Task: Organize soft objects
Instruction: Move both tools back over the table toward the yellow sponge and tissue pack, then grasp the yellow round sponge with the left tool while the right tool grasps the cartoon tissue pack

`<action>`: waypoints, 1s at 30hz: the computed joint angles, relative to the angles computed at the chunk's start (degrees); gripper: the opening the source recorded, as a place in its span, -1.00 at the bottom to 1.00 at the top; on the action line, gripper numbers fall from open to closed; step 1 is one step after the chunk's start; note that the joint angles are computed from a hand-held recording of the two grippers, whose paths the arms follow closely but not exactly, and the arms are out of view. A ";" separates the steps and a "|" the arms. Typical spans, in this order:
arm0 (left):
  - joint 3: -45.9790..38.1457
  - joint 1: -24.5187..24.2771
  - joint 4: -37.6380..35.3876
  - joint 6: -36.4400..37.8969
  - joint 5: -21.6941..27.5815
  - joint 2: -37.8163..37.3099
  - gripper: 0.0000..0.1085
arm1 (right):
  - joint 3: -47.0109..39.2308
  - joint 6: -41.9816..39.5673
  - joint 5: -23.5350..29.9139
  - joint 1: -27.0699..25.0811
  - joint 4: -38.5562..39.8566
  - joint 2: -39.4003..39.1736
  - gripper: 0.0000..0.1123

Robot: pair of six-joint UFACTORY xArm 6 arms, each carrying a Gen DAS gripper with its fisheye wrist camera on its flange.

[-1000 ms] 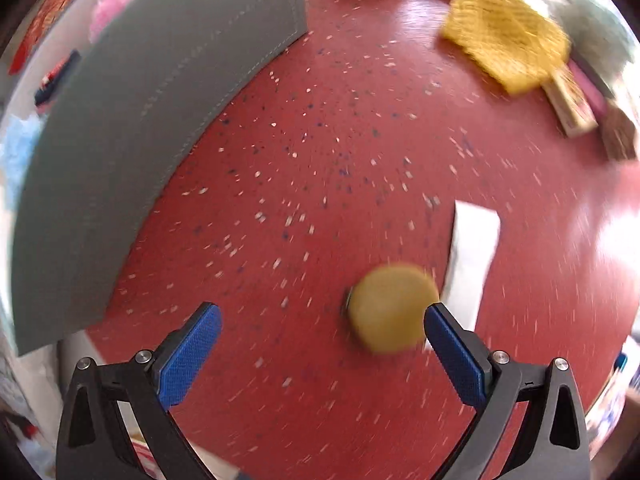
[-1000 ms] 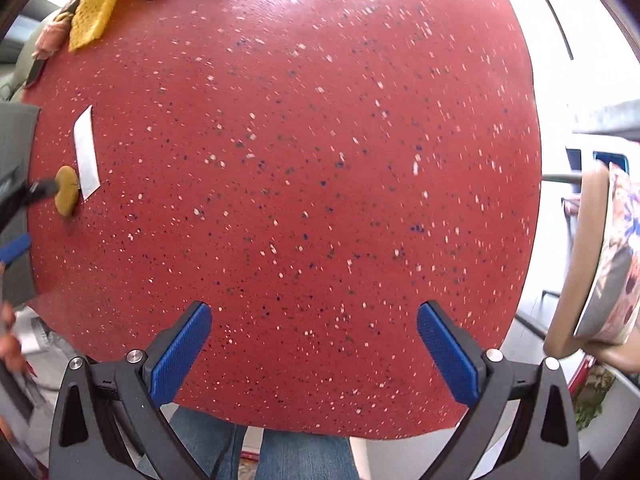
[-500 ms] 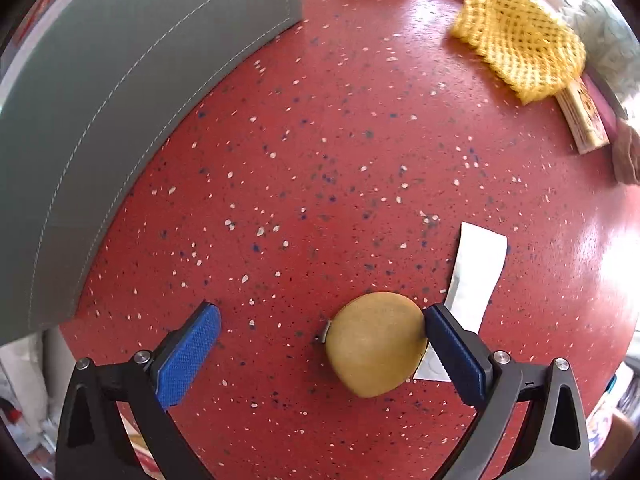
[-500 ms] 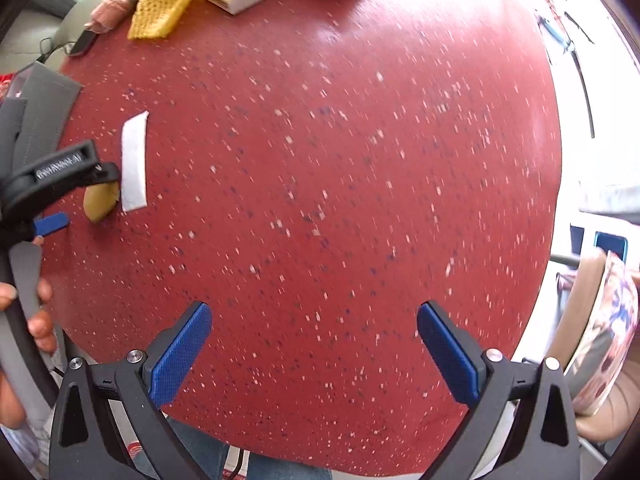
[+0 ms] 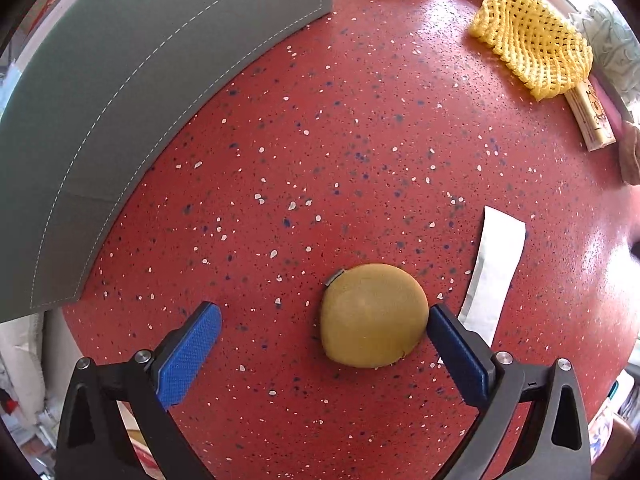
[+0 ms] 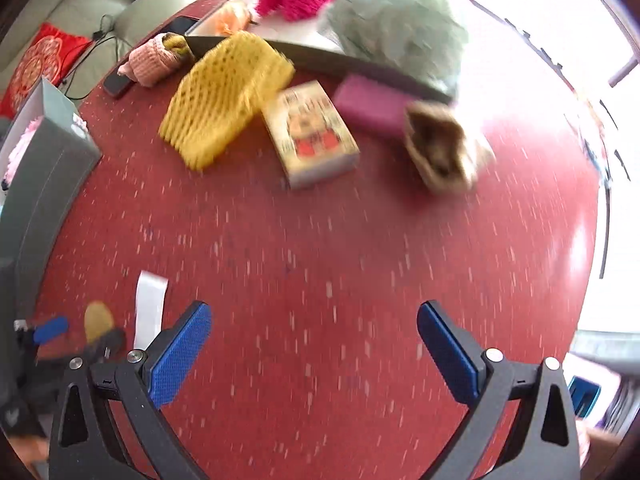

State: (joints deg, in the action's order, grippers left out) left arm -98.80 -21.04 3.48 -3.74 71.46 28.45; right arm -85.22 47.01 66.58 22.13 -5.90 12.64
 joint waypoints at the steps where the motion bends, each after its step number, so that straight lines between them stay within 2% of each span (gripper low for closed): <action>1: 0.56 0.16 -0.05 0.12 -0.01 -0.37 0.90 | -0.73 -1.54 -1.34 -0.73 -0.38 1.95 0.83; 3: 1.62 0.60 -0.13 0.36 -0.09 -0.77 0.90 | -5.80 -4.11 -1.62 -2.05 -0.60 6.96 0.83; 10: -3.14 1.85 -0.28 0.97 2.26 2.36 0.90 | -23.84 -12.95 1.80 -4.89 -1.99 21.72 0.81; 12: -4.02 1.88 -0.30 1.03 2.75 2.95 0.90 | -29.75 -14.51 3.24 -5.61 -0.93 26.36 0.78; 13: -4.37 1.88 -0.31 1.05 2.90 3.20 0.90 | -31.96 -15.07 3.84 -5.94 -0.52 28.08 0.65; 15: -4.37 1.91 -0.32 1.07 2.79 3.29 0.90 | -30.57 -15.26 1.15 -6.69 1.34 27.69 0.48; 17: -4.30 1.88 -0.27 0.98 2.64 3.23 0.90 | -28.27 -14.83 -0.36 -6.27 1.24 25.94 0.03; 19: -3.94 1.83 -0.20 0.90 2.23 2.93 0.90 | -28.69 -14.71 1.04 -5.92 2.20 25.74 0.03; 25: -3.67 1.78 -0.02 -0.77 2.63 2.55 0.90 | -14.34 -10.92 -0.82 -3.28 5.61 15.67 0.05; 27: -3.26 1.80 0.04 -0.90 2.41 2.27 0.90 | -13.21 -10.15 -1.23 -2.79 6.19 15.18 0.12; 28: -3.16 1.82 0.05 -0.88 2.39 2.19 0.90 | -13.92 -9.84 -1.03 -2.83 6.27 15.74 0.22; 30: -3.13 1.81 0.13 -0.83 2.46 2.16 0.90 | -14.59 -9.01 -0.56 -3.17 5.86 16.00 0.26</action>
